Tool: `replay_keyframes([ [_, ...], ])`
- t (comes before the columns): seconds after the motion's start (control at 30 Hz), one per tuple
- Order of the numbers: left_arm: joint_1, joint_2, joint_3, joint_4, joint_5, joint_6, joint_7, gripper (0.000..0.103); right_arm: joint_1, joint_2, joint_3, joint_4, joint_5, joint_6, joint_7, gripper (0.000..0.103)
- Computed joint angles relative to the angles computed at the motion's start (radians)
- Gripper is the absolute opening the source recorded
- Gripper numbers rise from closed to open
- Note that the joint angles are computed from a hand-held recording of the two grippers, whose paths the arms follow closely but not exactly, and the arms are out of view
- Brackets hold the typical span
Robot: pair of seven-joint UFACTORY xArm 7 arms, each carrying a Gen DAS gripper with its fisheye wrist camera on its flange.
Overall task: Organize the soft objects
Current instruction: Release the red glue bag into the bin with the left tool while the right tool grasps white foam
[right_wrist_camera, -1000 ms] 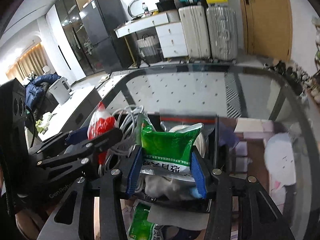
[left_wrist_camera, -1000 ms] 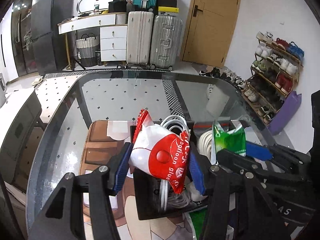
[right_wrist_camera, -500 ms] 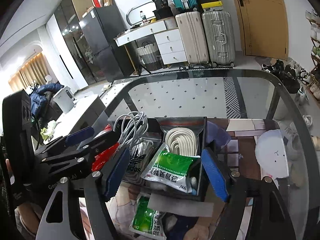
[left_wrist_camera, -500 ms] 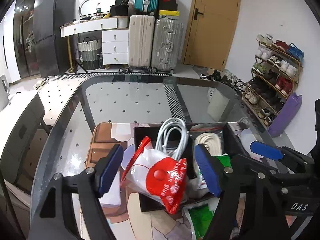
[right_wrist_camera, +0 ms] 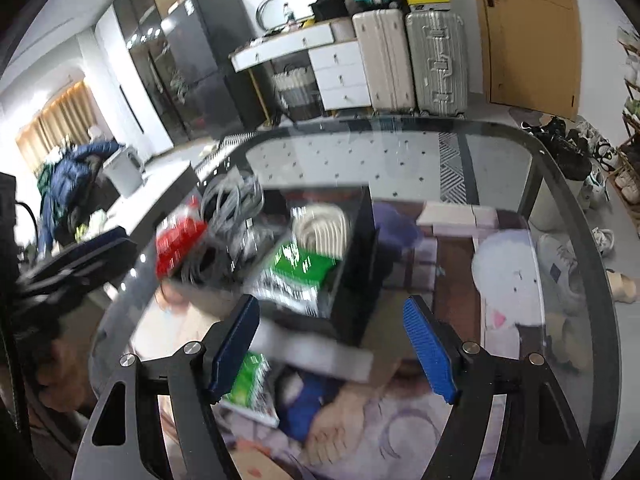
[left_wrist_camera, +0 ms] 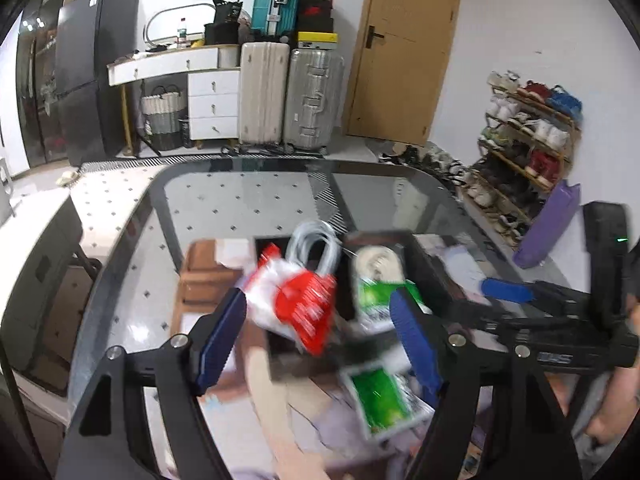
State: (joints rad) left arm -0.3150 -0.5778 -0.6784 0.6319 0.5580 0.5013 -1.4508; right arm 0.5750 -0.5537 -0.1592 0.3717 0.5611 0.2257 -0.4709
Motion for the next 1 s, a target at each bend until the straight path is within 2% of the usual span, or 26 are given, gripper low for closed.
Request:
replay_keyframes([
  [0.07,-0.03,0.005,0.001,-0.002,-0.013,-0.005,0.016,0.076,-0.014,-0.006,0.009,-0.018,-0.024,0.017,-0.01,0.076],
  [0.1,-0.037,0.02,-0.001,0.006,-0.018,0.006,0.029,0.083,-0.016,-0.003,0.011,-0.022,-0.032,0.024,-0.015,0.076],
  [0.13,-0.044,0.043,-0.009,0.02,-0.022,0.032,0.042,0.096,-0.018,0.001,0.012,-0.025,-0.039,0.034,-0.022,0.076],
  [0.17,-0.046,0.073,-0.022,0.036,-0.023,0.061,0.044,0.098,-0.019,0.008,0.014,-0.025,-0.046,0.048,-0.029,0.076],
  [0.3,-0.081,0.197,-0.013,0.08,0.005,0.103,0.046,0.098,-0.036,0.061,0.059,-0.025,-0.068,0.038,-0.02,0.076],
  [0.5,-0.18,0.292,0.075,0.084,-0.019,0.08,0.047,0.098,-0.095,0.155,0.163,-0.022,-0.161,-0.032,0.06,0.076],
  [0.6,-0.217,0.316,0.091,0.102,0.012,0.129,0.036,0.098,-0.064,0.178,0.135,-0.014,-0.168,-0.039,0.052,0.073],
  [0.63,-0.229,0.323,0.098,0.108,0.02,0.144,0.033,0.098,-0.055,0.18,0.123,-0.008,-0.162,-0.024,0.045,0.062],
  [0.67,-0.241,0.327,0.106,0.113,0.027,0.154,0.029,0.098,-0.055,0.179,0.119,-0.002,-0.161,-0.001,0.044,0.061],
  [0.73,-0.265,0.326,0.128,0.11,0.036,0.156,0.023,0.098,-0.117,0.163,0.171,-0.005,-0.212,0.034,0.1,0.057],
  [0.77,-0.276,0.325,0.136,0.108,0.04,0.154,0.022,0.098,-0.125,0.149,0.171,-0.007,-0.218,0.06,0.109,0.056],
  [0.87,-0.293,0.333,0.147,0.117,0.057,0.179,0.022,0.098,-0.111,0.105,0.114,-0.002,-0.164,0.165,0.086,0.055],
  [1.0,-0.311,0.37,0.159,0.143,0.081,0.196,0.01,0.098,-0.134,0.055,0.043,0.012,-0.05,0.334,0.043,0.055],
])
